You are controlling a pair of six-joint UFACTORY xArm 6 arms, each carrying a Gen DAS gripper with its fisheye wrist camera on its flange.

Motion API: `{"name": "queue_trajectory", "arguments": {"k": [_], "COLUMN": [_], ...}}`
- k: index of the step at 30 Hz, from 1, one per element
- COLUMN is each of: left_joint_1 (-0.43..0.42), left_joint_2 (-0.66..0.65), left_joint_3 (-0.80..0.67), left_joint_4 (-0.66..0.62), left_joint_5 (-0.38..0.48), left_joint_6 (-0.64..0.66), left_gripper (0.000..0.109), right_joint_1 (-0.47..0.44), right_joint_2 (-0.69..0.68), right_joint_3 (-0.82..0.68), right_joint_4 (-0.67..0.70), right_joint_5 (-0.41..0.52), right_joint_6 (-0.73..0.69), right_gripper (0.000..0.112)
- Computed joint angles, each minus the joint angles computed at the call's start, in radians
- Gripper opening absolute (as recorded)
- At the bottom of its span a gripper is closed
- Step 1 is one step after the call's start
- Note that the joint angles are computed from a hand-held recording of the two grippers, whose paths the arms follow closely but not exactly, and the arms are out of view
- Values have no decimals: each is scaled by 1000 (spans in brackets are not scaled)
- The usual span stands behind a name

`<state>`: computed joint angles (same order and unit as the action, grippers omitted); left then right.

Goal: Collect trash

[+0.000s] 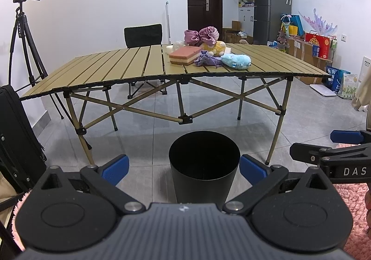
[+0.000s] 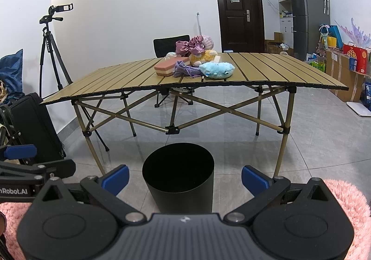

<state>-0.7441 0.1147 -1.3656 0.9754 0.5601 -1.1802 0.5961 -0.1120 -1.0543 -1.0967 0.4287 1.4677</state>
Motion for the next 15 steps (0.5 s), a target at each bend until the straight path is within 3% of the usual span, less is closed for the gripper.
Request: {"name": "queue_trajectory", "arguments": {"k": [15], "left_joint_1": [-1], "left_joint_2": [1], "left_joint_3": [-2], "left_joint_4": [3], "left_joint_5": [-1], "left_joint_6": [1], "left_gripper": [103], "right_joint_1": [-1], "right_joint_2": [9], "right_joint_3": [-11], "right_joint_4": [-1], "right_joint_5": [-2], "right_joint_6": [-4], "right_gripper": [103]}}
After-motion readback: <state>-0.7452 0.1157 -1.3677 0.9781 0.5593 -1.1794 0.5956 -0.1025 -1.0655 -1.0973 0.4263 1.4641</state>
